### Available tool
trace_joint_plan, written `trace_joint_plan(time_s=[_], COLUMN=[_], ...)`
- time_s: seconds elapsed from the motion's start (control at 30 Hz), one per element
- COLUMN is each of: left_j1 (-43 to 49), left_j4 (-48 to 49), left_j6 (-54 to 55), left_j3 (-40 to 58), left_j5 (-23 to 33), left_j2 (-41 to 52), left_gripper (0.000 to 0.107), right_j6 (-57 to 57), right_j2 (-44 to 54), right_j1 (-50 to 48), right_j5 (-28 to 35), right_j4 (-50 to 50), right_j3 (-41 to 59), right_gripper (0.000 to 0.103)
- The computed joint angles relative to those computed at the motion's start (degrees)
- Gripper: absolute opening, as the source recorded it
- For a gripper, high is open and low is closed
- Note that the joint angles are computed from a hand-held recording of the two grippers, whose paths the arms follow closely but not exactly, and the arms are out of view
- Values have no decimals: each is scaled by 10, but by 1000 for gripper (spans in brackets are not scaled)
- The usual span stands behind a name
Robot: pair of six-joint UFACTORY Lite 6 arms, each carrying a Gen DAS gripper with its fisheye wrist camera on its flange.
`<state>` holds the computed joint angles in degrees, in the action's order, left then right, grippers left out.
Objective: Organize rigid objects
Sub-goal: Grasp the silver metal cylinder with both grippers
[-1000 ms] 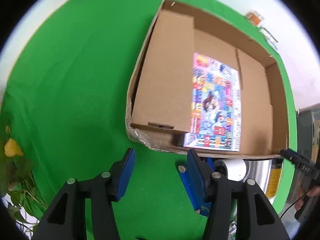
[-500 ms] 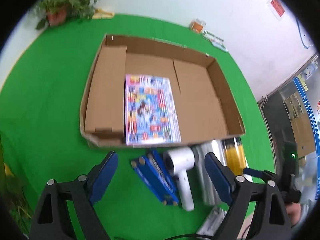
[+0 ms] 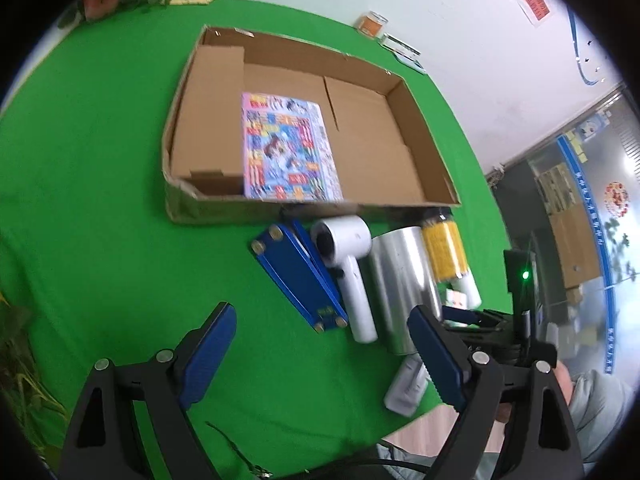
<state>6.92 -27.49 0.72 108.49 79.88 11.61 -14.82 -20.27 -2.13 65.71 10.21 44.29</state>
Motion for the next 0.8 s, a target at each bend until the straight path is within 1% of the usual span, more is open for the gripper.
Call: trace_joint_plan(time_s=[0.03, 0.1, 0.13, 0.17, 0.2, 0.23, 0.3, 0.47, 0.5, 0.53, 0.57, 0.6, 0.63, 0.67, 0.7, 0.73, 0.8], left_j1=[-1, -5, -11, -20, -30, -43, -64, -129, -141, -151, -164, -174, -187, -193, -198, -206, -219], left_j4=[-13, -38, -49, -57, -64, -70, -76, -91, -96, -99, -101, -101, -97, -94, -92, -82, -53], left_j6=[3, 4, 0, -5, -9, -14, -26, -78, -89, -100, -113, -124, -141, -151, -159, -176, -202], left_j3=[-20, -52, -66, -81, -93, -101, -103, -58, -39, -17, 10, 31, 68, 91, 108, 128, 152], left_j5=[-2, -2, -3, -9, -14, -21, -30, -71, -79, -84, -88, -88, -86, -83, -81, -76, -68], left_j2=[-10, -20, -21, -23, -23, -17, 1, 88, 111, 135, 164, 187, 222, 244, 262, 281, 299], left_gripper=[88, 88, 88, 88, 88, 88, 88, 88, 88, 88, 87, 87, 87, 87, 87, 87, 87], right_j6=[6, -11, -37, -87, -125, -157, -183, -285, -308, -319, -333, -355, -366, -375, -377, -379, -387], right_j2=[-19, -62, -78, -93, -100, -105, -96, -5, 11, 15, 34, 33, 44, 46, 57, 63, 68], right_j1=[1, -23, -47, -93, -130, -163, -188, -262, -270, -268, -263, -261, -247, -237, -227, -227, -240], right_j5=[10, 50, 67, 97, 122, 139, 147, 157, 156, 149, 150, 152, 130, 132, 117, 116, 120], right_j4=[-6, 8, 28, 68, 100, 123, 131, 133, 135, 136, 135, 143, 150, 140, 141, 134, 133], right_j3=[-10, -25, -28, -27, -21, -13, -1, 16, 10, -5, -7, -10, -28, -36, -45, -53, -63], right_gripper=[71, 73, 79, 92, 99, 102, 102, 101, 99, 93, 91, 91, 91, 88, 84, 80, 80])
